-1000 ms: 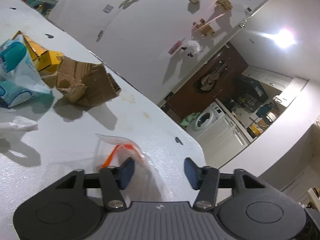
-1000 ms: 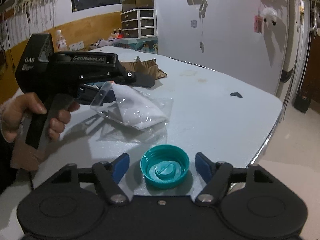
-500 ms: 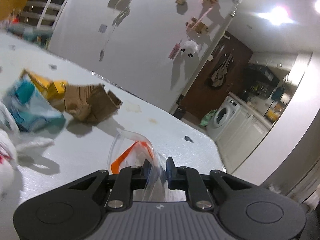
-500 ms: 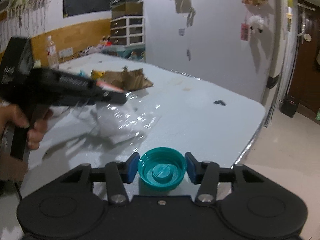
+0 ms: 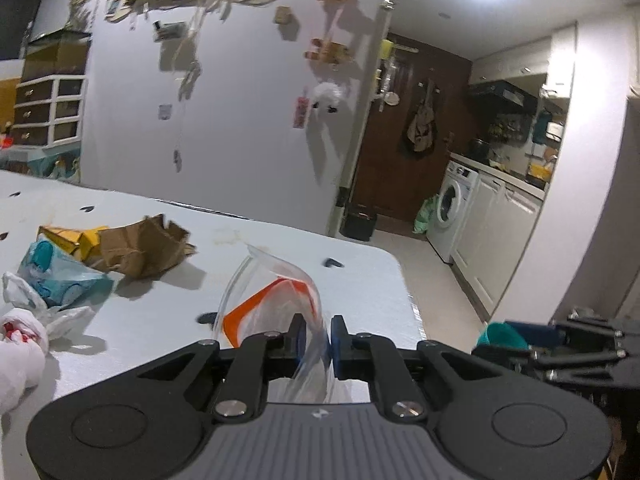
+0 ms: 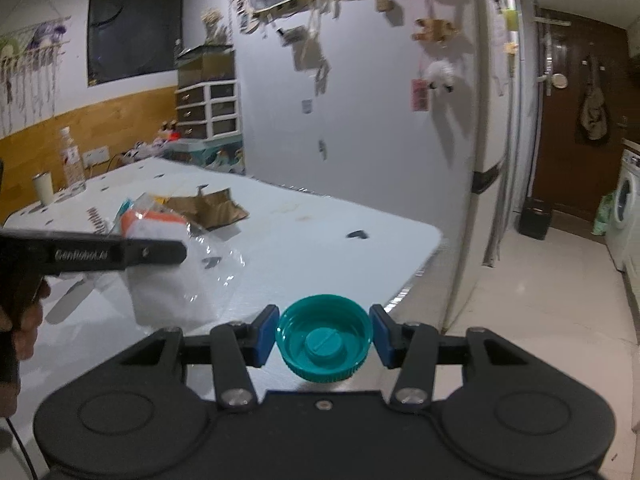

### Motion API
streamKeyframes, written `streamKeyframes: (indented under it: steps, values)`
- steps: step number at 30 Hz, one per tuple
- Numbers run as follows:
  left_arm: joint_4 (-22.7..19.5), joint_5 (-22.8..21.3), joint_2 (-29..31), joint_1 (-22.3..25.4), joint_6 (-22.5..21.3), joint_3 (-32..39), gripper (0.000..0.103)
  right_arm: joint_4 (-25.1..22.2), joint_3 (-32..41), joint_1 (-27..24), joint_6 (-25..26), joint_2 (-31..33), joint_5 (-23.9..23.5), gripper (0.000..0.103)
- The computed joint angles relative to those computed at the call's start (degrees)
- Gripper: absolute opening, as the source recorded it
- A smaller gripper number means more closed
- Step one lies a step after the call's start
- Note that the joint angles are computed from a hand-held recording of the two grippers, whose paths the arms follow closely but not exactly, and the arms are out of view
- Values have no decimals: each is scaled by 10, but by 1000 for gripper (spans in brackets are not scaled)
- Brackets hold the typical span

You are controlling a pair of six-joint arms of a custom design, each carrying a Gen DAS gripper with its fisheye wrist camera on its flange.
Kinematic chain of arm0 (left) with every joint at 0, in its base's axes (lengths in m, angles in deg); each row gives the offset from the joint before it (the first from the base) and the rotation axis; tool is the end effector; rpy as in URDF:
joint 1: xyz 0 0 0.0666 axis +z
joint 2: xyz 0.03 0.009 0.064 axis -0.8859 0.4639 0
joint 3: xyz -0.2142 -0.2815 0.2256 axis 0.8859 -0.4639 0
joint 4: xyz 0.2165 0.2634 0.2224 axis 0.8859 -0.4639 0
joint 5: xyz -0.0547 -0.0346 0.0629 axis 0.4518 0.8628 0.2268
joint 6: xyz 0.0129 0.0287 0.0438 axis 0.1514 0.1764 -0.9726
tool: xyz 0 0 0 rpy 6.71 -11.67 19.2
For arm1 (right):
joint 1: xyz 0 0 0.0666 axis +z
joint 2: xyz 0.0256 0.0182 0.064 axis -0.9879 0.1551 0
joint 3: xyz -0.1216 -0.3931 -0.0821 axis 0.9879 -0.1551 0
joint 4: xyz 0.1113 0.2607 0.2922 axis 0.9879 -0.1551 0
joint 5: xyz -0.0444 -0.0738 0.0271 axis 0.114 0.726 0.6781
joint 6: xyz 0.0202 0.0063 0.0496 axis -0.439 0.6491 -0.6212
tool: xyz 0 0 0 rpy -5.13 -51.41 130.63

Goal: Collect trash
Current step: 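Carry the teal cap and clear bag with both grippers over the wastebasket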

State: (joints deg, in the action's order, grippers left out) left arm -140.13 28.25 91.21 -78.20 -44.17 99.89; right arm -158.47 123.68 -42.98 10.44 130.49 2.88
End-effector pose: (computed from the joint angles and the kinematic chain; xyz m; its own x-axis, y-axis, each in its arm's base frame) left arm 0.6158 -0.1909 0.6941 -0.4348 0.1569 -0.8867 0.6240 0.7625 -0.1711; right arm 0.4994 0.3650 0.6954 -0.4372 0.0751 -0.8962 0.0587 0.9968 0.0549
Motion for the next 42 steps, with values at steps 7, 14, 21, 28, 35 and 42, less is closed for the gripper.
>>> streamKeyframes:
  steps: [7,14,21,28,35,42]
  values:
    - [56,-15,-75,-29,-32,-123,12,22,-113,12,-35,-80,56,50]
    - [91,-24,-128,-60,-45,-200,12,2,-168,30,-75,-130,108,50]
    - [103,-33,-164,-95,-52,-246,12,-21,-218,52,-116,-179,157,50]
    - [115,-52,-194,-136,-61,-283,12,-42,-290,77,-175,-240,203,50]
    - [123,-68,-208,-179,-65,-315,12,-83,-362,88,-250,-298,228,50]
    - [116,-76,-197,-217,-68,-333,12,-112,-450,87,-331,-352,223,50]
